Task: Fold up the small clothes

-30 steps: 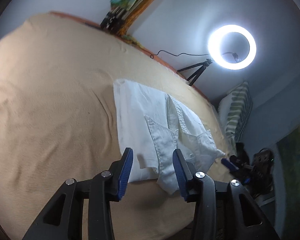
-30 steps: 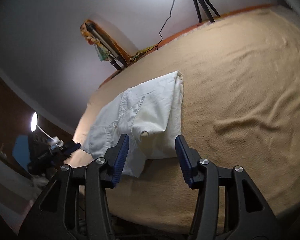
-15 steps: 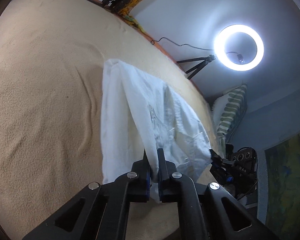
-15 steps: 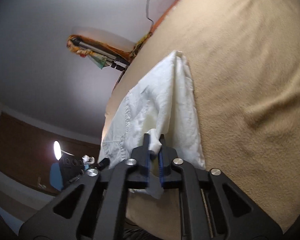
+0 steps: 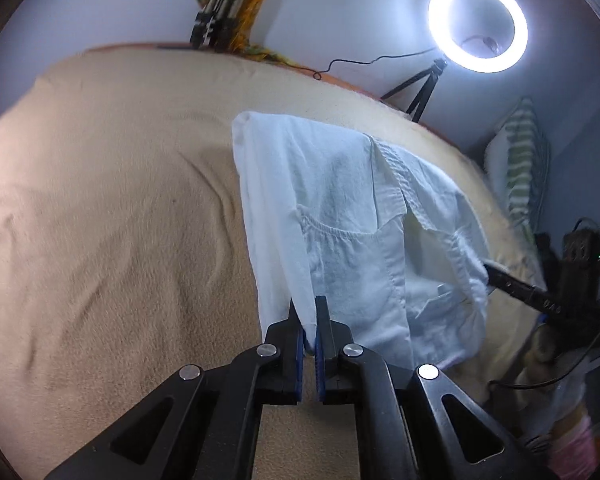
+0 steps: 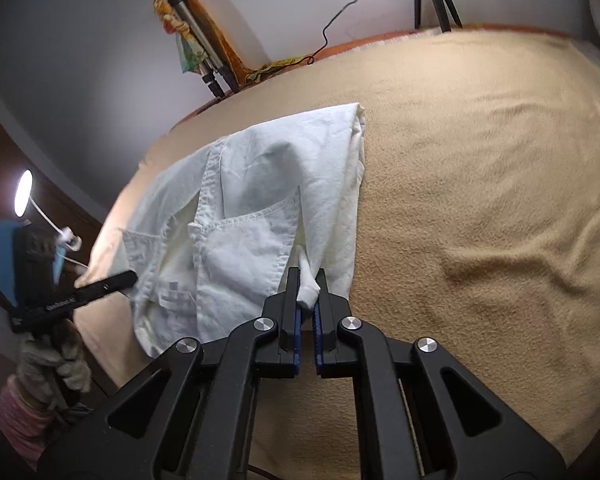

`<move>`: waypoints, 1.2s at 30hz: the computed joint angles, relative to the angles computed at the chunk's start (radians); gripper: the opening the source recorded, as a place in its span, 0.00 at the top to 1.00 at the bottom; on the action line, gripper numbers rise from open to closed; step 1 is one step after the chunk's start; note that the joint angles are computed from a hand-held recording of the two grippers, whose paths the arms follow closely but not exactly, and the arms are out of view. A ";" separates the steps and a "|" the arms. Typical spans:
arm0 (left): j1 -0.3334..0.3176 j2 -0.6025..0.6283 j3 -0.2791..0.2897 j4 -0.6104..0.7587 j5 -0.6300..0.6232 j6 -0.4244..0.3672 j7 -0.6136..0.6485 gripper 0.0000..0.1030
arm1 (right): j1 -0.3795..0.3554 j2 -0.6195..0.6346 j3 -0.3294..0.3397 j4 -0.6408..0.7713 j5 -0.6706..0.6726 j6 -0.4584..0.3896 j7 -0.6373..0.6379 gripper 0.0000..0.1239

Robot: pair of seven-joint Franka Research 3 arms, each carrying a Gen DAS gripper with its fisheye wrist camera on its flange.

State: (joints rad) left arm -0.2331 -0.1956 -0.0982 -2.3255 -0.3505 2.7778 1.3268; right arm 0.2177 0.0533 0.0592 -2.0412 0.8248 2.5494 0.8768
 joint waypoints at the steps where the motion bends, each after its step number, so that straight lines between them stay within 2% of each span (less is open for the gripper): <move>1: 0.013 0.003 -0.016 0.000 0.043 0.005 -0.030 0.99 | 0.004 -0.003 0.002 -0.007 -0.020 0.017 0.002 0.96; 5: 0.040 0.002 -0.048 -0.001 0.188 0.008 -0.108 0.99 | 0.017 -0.009 0.005 -0.033 -0.094 0.076 0.015 0.96; 9: 0.040 0.005 -0.048 -0.006 0.244 0.018 -0.139 0.99 | 0.027 0.000 0.009 -0.032 -0.152 0.101 0.042 0.96; 14: 0.061 -0.006 -0.068 -0.014 0.367 0.011 -0.204 0.93 | 0.024 -0.012 0.004 -0.043 -0.187 0.096 0.044 0.95; 17: 0.059 -0.019 -0.067 -0.023 0.406 0.006 -0.221 0.92 | 0.015 -0.034 -0.004 -0.056 -0.177 0.075 0.018 0.92; 19: 0.055 -0.026 -0.064 -0.030 0.420 0.004 -0.221 0.92 | 0.007 -0.049 -0.012 -0.063 -0.143 0.063 0.000 0.86; 21: 0.057 -0.032 -0.068 -0.036 0.448 0.002 -0.227 0.91 | -0.001 -0.066 -0.022 -0.064 -0.052 0.044 -0.060 0.85; 23: 0.053 -0.042 -0.066 -0.045 0.461 -0.001 -0.225 0.87 | -0.001 -0.082 -0.024 -0.075 -0.007 0.078 -0.093 0.85; 26: 0.033 -0.052 -0.045 -0.047 0.417 -0.024 -0.204 0.76 | 0.005 -0.081 -0.028 -0.069 0.077 0.109 -0.129 0.85; 29: 0.035 -0.077 -0.037 -0.054 0.391 -0.007 -0.206 0.73 | 0.007 -0.070 -0.027 -0.047 0.153 0.106 -0.160 0.85; 32: 0.070 -0.094 -0.053 -0.046 0.450 0.019 -0.253 0.73 | 0.015 -0.067 -0.017 -0.039 0.154 0.125 -0.173 0.85; 36: 0.078 -0.060 -0.040 0.009 0.464 0.039 -0.253 0.73 | 0.029 -0.044 -0.003 -0.008 0.147 0.126 -0.168 0.85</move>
